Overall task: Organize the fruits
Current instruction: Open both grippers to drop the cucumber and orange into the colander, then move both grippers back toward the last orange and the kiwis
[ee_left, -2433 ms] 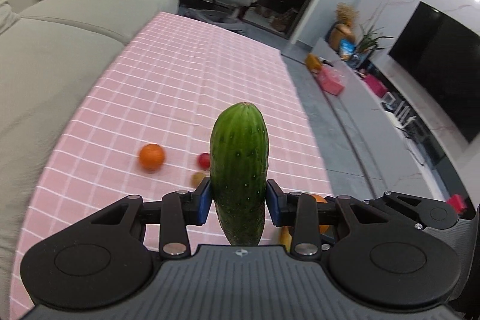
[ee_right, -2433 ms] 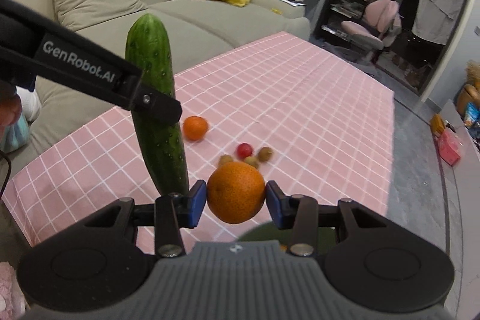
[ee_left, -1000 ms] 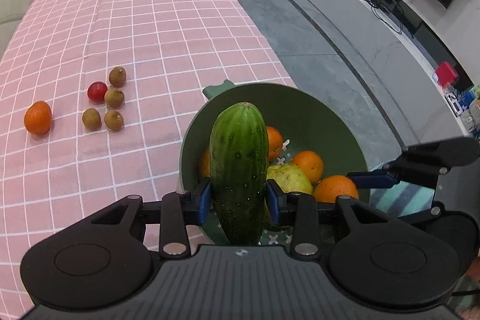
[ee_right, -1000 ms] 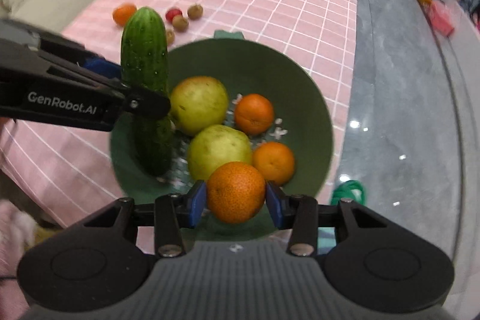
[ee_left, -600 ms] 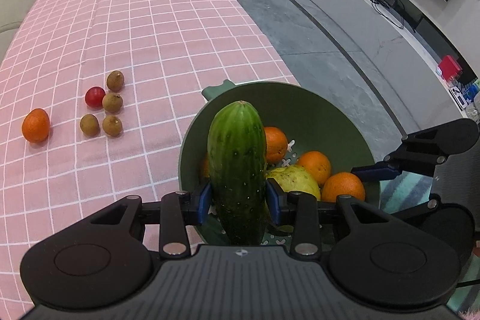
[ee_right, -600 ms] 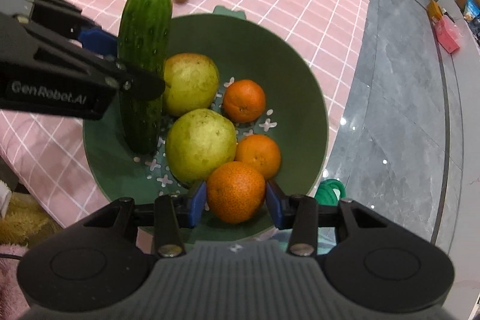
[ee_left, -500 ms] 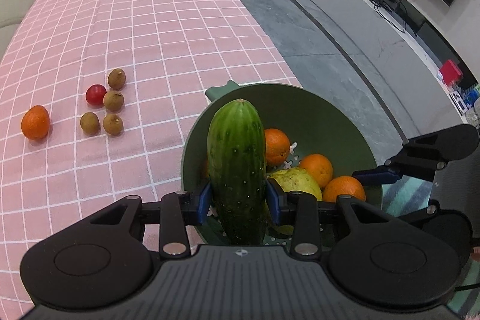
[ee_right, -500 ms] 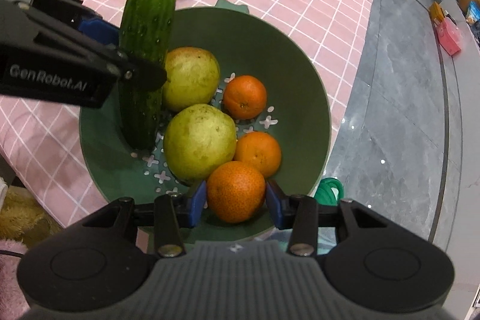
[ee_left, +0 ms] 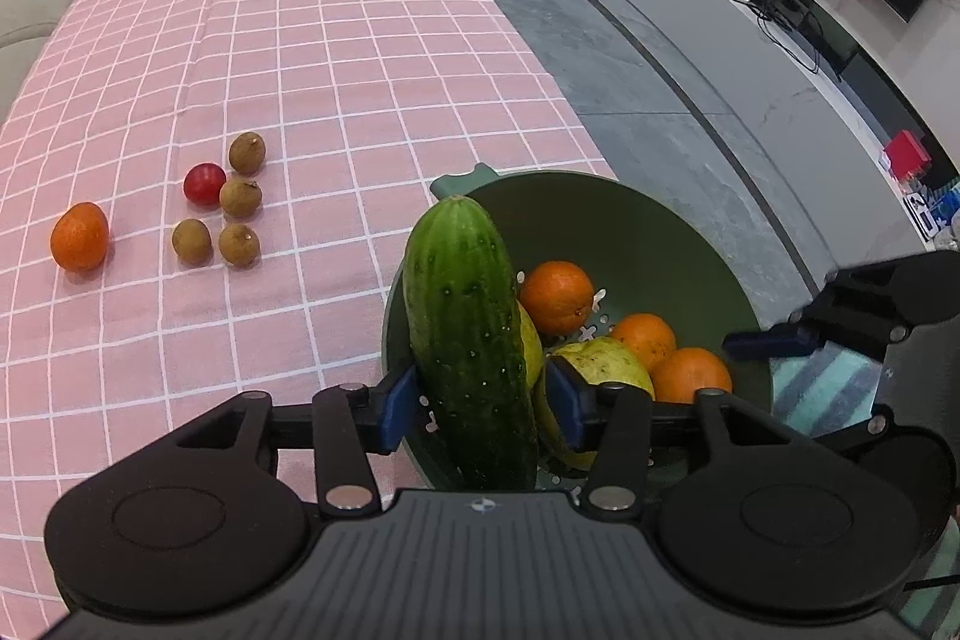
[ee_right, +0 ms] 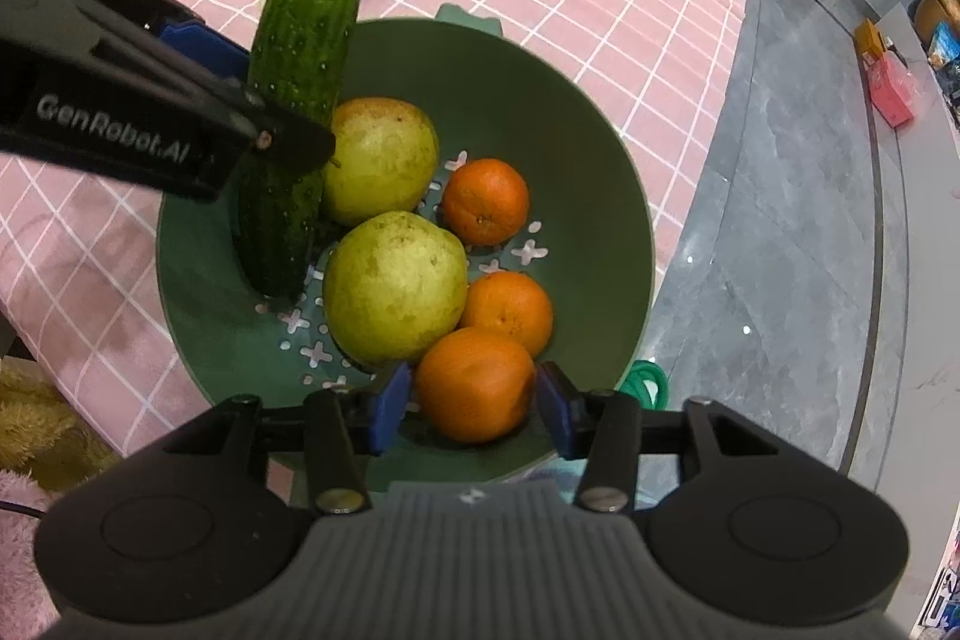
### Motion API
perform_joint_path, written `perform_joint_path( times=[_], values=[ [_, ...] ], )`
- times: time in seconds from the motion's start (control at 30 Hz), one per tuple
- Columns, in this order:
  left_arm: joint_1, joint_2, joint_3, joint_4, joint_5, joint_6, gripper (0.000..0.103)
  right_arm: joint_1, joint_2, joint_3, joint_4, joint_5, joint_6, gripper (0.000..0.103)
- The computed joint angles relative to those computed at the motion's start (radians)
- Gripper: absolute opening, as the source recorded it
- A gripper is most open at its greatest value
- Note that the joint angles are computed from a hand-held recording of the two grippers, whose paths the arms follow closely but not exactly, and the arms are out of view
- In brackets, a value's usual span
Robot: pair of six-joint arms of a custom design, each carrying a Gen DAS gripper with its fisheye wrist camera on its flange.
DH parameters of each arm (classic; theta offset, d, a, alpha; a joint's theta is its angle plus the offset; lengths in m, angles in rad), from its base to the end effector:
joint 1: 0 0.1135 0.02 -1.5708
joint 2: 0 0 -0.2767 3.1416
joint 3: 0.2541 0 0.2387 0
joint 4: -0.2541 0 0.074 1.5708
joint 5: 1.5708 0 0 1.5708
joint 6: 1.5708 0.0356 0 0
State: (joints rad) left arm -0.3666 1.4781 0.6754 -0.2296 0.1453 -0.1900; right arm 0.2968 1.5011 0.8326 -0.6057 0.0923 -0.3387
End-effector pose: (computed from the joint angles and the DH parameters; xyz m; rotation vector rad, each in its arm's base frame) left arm 0.2353 -0.0959 0.1708 0.2853 2.6220 -0.3844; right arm 0.2412 0.0703 0.1887 -0.8698 2.7076 -0.1402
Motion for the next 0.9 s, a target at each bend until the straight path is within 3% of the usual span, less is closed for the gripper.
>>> perform_joint_path(
  times=[0.2, 0.33, 0.63, 0.9],
  values=[
    [-0.005, -0.08, -0.012, -0.035, -0.026, 0.014, 0.07, 0.014, -0.059, 0.01, -0.017, 0.016, 0.013, 0.064],
    [0.014, -0.168, -0.02, -0.069, -0.013, 0.038, 0.07, 0.039, -0.114, 0.006, -0.007, 0.033, 0.048, 0.072],
    [0.111, -0.337, -0.034, -0.141, -0.004, 0.078, 0.07, 0.105, -0.189, -0.007, 0.054, 0.032, 0.197, 0.073],
    [0.315, -0.472, -0.067, -0.154, 0.03, 0.12, 0.07, 0.197, -0.174, -0.003, 0.194, 0.004, 0.395, 0.073]
  ],
)
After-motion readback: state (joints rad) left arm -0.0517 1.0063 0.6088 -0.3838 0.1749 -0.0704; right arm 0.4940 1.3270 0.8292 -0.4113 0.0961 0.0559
